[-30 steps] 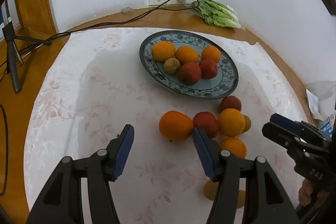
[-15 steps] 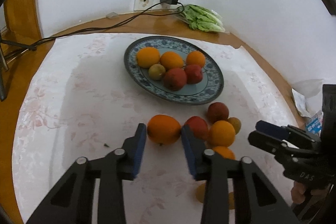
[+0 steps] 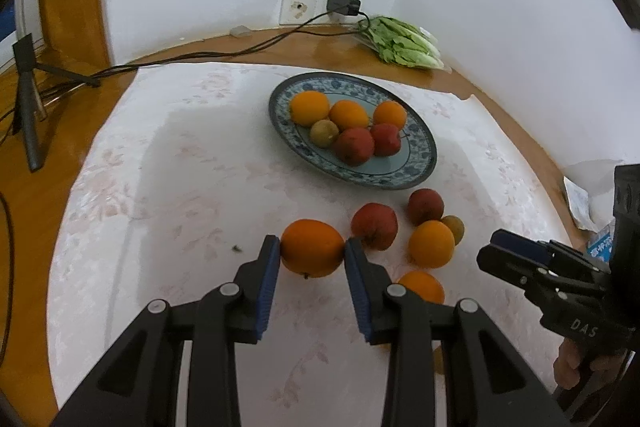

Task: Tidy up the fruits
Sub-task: 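Move both open grippers back to the fruit pile, then grasp an orange with the left gripper while the right gripper grasps another orange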

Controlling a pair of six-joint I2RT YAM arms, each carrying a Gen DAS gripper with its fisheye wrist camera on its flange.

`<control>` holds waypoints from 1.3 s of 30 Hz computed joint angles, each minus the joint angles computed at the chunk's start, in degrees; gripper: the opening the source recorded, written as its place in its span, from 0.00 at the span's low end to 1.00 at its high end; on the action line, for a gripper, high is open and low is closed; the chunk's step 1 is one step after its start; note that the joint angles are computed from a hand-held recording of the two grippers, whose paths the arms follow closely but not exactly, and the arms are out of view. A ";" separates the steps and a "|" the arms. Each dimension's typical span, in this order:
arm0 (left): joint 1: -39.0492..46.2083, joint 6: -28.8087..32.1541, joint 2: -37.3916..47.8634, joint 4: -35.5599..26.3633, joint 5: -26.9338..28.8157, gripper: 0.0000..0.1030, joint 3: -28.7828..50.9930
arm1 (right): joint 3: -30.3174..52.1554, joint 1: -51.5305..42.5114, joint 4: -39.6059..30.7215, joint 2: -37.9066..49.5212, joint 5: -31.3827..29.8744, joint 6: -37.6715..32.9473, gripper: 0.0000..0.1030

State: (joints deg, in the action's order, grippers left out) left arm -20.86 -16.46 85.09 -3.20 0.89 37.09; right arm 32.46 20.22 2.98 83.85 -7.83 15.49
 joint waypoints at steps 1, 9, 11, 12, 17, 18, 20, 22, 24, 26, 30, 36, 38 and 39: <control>0.00 -0.15 -0.52 -0.06 -0.19 0.34 -0.43 | -0.05 0.44 -0.16 -0.25 0.13 0.11 0.43; 1.39 -1.68 -3.49 -0.34 0.79 0.34 -3.11 | 0.07 5.61 -1.31 -1.42 2.45 1.78 0.43; 1.78 -1.93 -4.16 -0.26 1.04 0.34 -3.75 | 0.47 7.19 -1.69 -1.13 2.69 2.19 0.43; 1.91 -1.95 -4.43 -0.21 1.12 0.34 -3.98 | 0.68 7.71 -1.74 -0.87 2.77 2.38 0.43; 2.78 -2.14 -4.96 0.23 1.87 0.34 -4.91 | 2.30 10.25 -2.09 1.50 3.14 3.80 0.43; 2.92 -2.15 -4.98 0.37 2.00 0.34 -5.08 | 2.71 10.60 -2.07 2.34 2.99 4.13 0.43; 3.21 -2.23 -4.70 0.80 2.33 0.34 -5.28 | 3.48 11.06 -2.13 3.73 2.87 4.54 0.43; 3.40 -2.33 -4.35 1.13 2.69 0.34 -5.38 | 3.97 11.19 -1.91 4.74 2.78 4.79 0.43; 3.50 -2.30 -4.17 1.30 2.89 0.34 -5.49 | 4.56 11.08 -1.72 5.82 2.72 5.15 0.43; 3.58 -2.21 -4.23 1.41 3.00 0.34 -5.58 | 5.15 10.91 -1.66 6.70 2.50 5.63 0.43; 3.44 -2.19 -3.82 1.83 3.10 0.34 -5.55 | 5.96 10.60 -1.18 8.10 1.71 6.13 0.43; 3.24 -2.40 -3.62 1.71 2.73 0.34 -5.29 | 6.12 10.97 0.02 9.02 1.40 5.78 0.43; 3.10 -2.45 -3.54 1.65 2.42 0.34 -5.19 | 6.24 10.85 0.09 9.18 1.15 5.44 0.43; 2.96 -2.59 -3.49 1.60 2.28 0.34 -5.12 | 6.35 10.75 0.14 9.35 1.01 5.28 0.43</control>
